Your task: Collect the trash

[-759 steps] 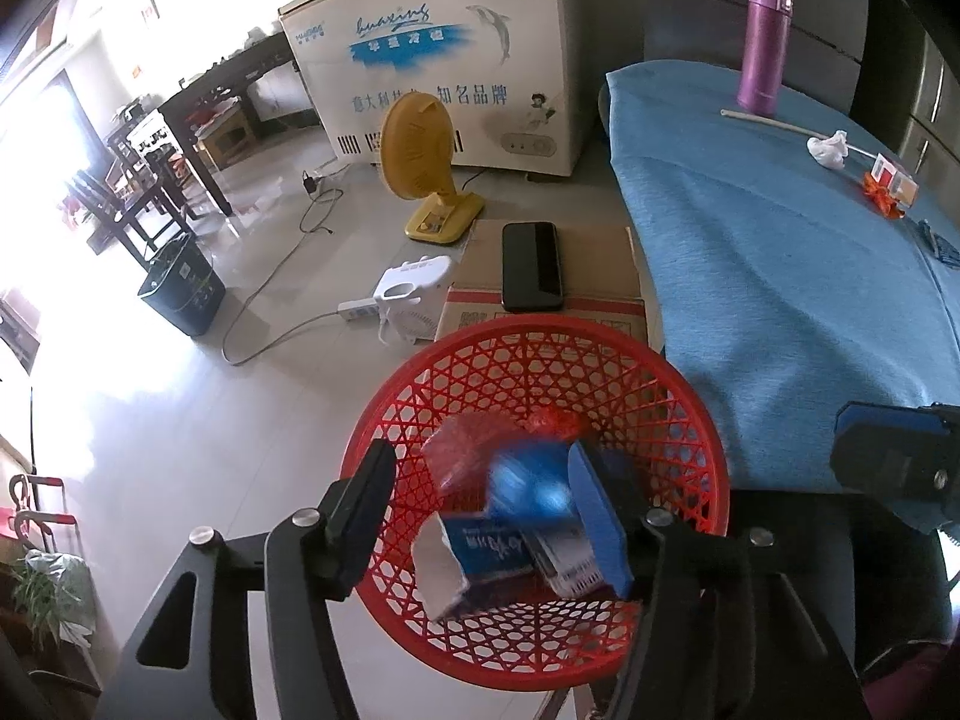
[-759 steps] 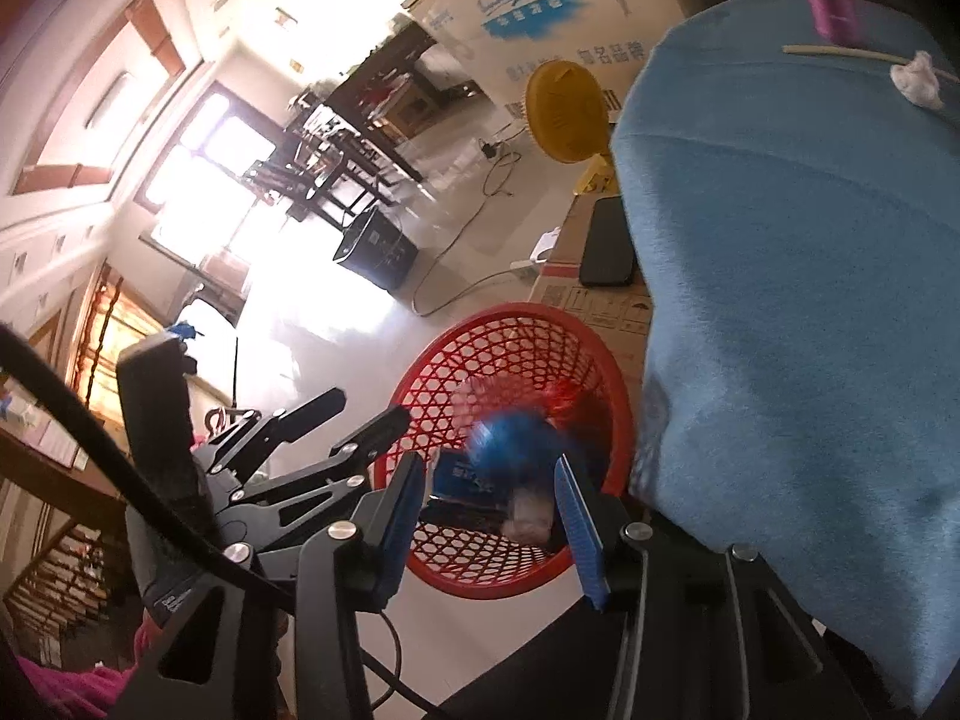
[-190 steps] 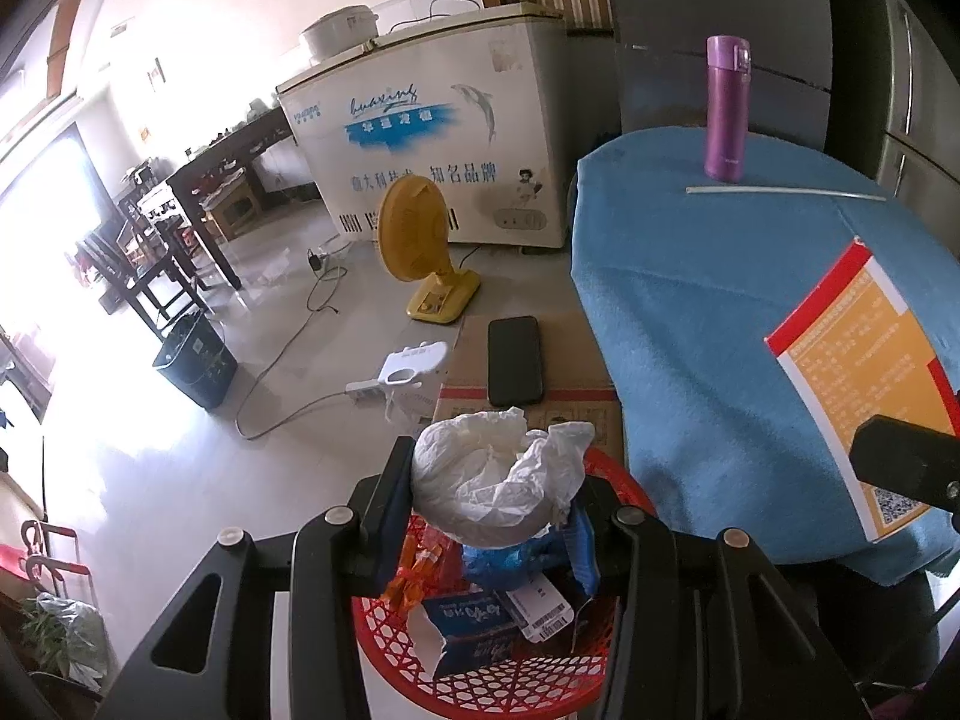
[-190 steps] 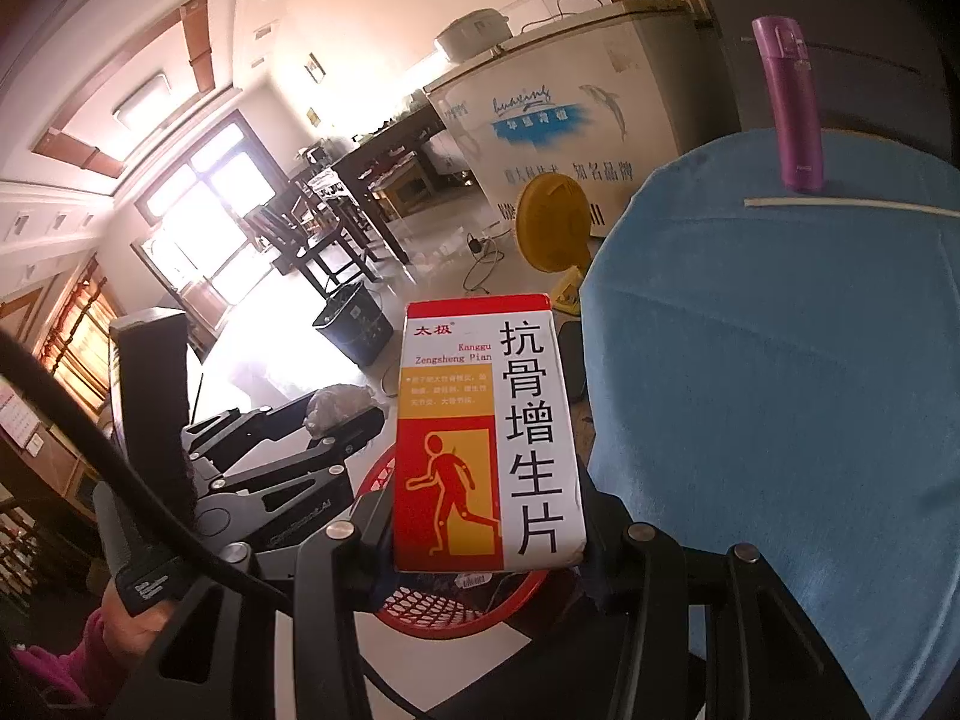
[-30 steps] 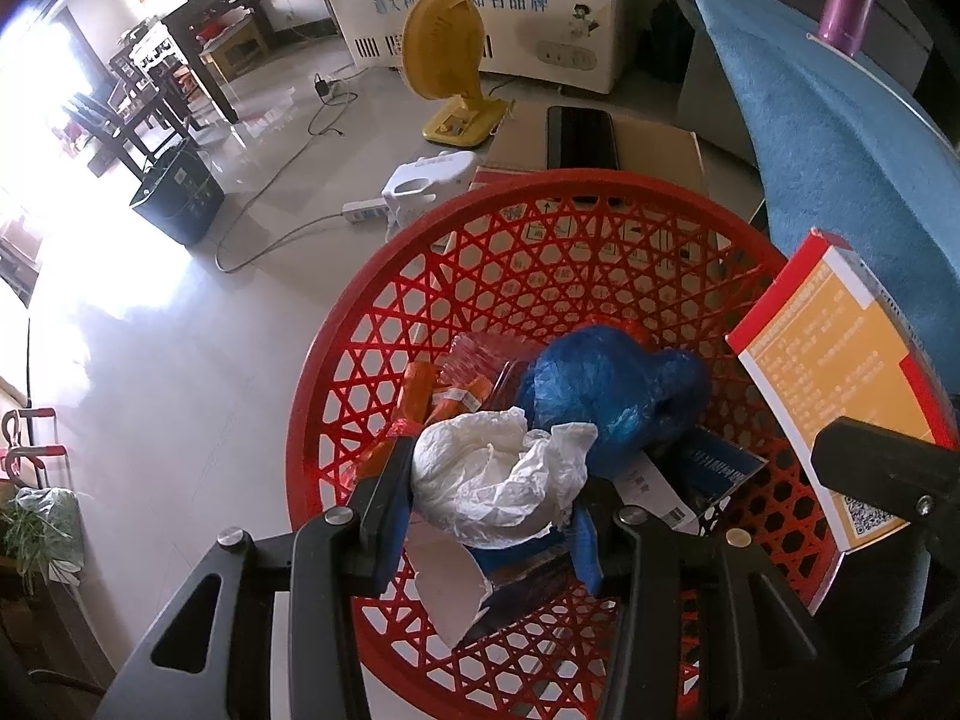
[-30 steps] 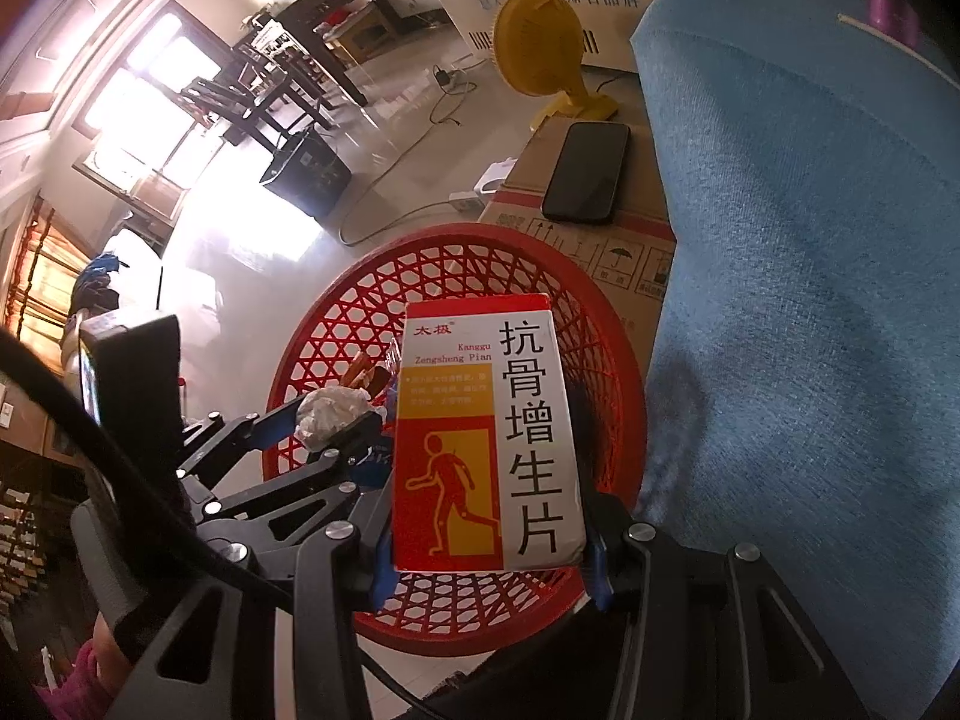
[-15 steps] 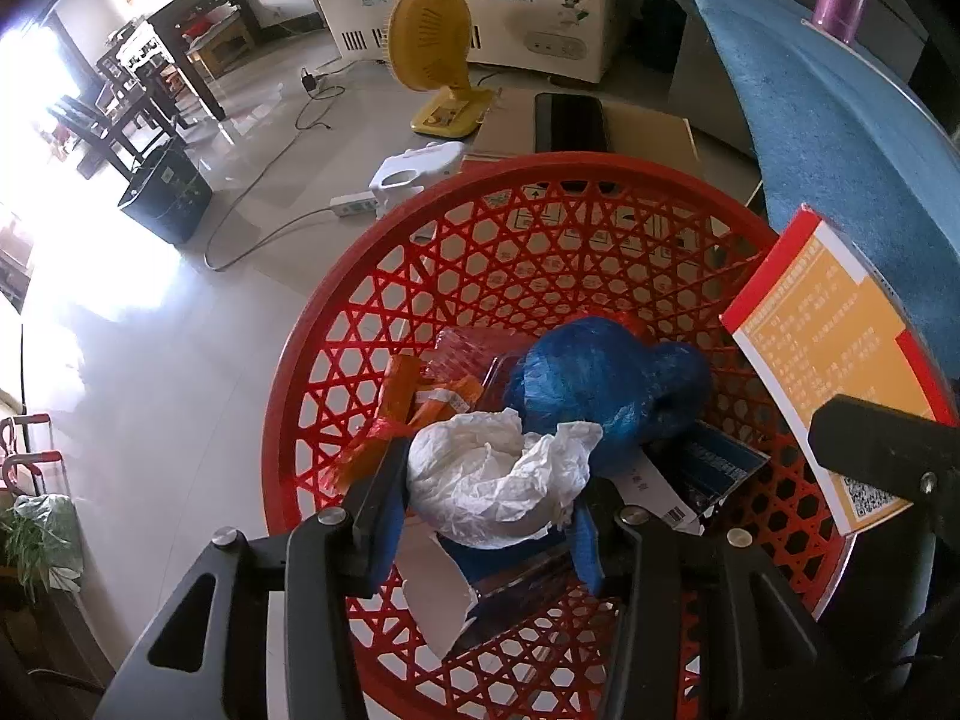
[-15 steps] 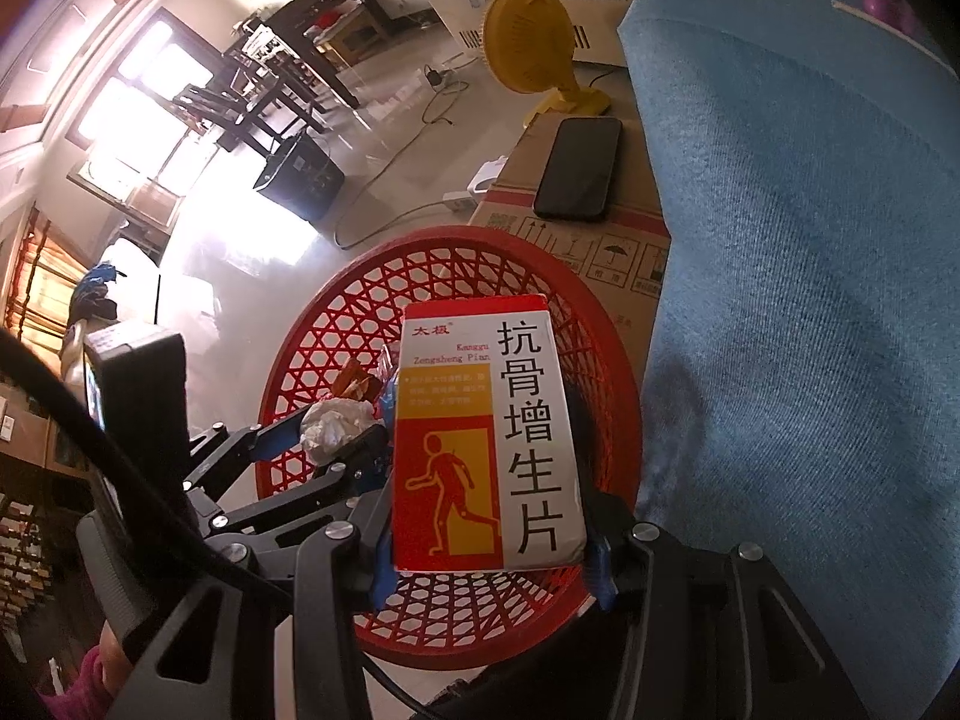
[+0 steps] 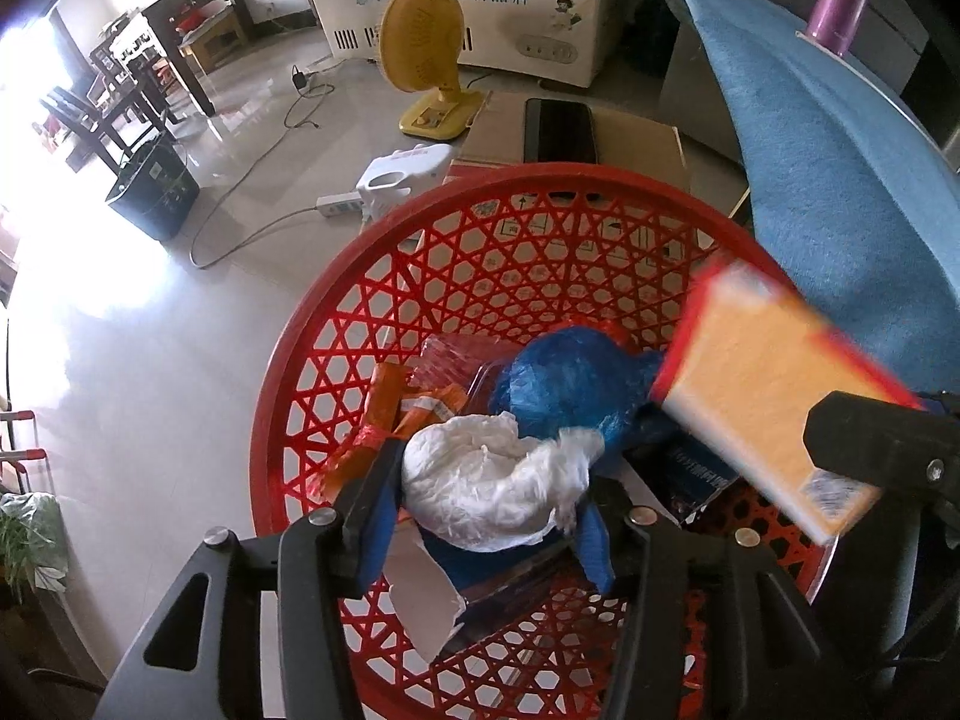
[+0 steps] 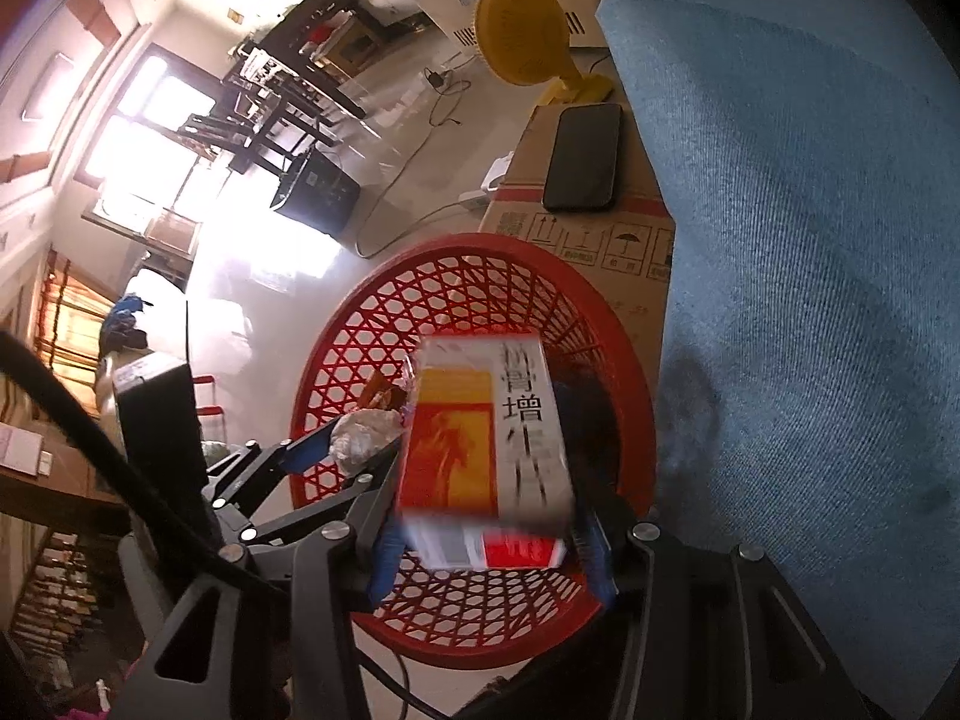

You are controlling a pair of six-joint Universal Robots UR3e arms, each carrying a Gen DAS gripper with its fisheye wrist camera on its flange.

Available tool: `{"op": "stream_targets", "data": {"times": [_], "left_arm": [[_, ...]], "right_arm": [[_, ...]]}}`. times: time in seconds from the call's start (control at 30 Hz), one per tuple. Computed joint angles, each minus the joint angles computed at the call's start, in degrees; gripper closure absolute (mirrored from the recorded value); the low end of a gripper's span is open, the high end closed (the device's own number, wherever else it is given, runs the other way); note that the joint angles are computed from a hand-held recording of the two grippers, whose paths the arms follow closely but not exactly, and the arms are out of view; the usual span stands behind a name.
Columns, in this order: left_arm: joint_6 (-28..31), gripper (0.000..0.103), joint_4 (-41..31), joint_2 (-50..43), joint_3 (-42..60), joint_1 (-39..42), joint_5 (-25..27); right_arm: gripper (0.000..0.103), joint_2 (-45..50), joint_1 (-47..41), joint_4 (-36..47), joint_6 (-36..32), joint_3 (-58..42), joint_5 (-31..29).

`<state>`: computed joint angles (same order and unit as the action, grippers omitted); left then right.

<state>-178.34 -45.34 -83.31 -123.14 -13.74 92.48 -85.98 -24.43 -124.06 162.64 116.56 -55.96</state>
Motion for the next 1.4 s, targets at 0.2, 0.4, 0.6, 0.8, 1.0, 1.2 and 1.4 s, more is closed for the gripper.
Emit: {"op": "stream_targets", "data": {"times": [0.2, 0.4, 0.6, 0.8, 1.0, 1.2, 1.4], "left_arm": [[-0.91, 0.049, -0.67, 0.14, 0.86, -0.69, 0.66], [-1.49, 0.037, -1.06, 1.15, 1.33, -1.86, 1.44], [-2.66, 0.036, -1.62, 1.85, 2.88, -4.52, 2.04], [-3.64, 0.036, -2.42, 2.13, 4.83, -7.09, 2.48], [-4.6, 0.035, -2.95, 2.54, 6.97, -9.52, 4.16], [-6.08, 0.035, -4.85, 2.6, 10.14, -11.7, 7.38], [-6.74, 0.035, -6.1, 3.0, 13.11, -13.6, 9.12]], "right_arm": [[0.05, -1.06, -1.21, 0.83, -0.34, 0.62, 1.47], [0.05, -2.91, -2.36, 0.77, -1.13, 1.81, 2.01], [0.05, -5.61, -4.37, 1.11, -1.8, 3.36, 2.14], [0.05, -9.34, -7.41, 1.67, -2.79, 5.07, 2.73], [0.049, -13.05, -10.39, 5.2, -5.25, 5.79, 4.48], [0.047, -17.87, -13.59, 7.74, -7.7, 7.04, 6.34], [0.047, -25.09, -18.53, 12.08, -11.24, 7.95, 8.38]]}}
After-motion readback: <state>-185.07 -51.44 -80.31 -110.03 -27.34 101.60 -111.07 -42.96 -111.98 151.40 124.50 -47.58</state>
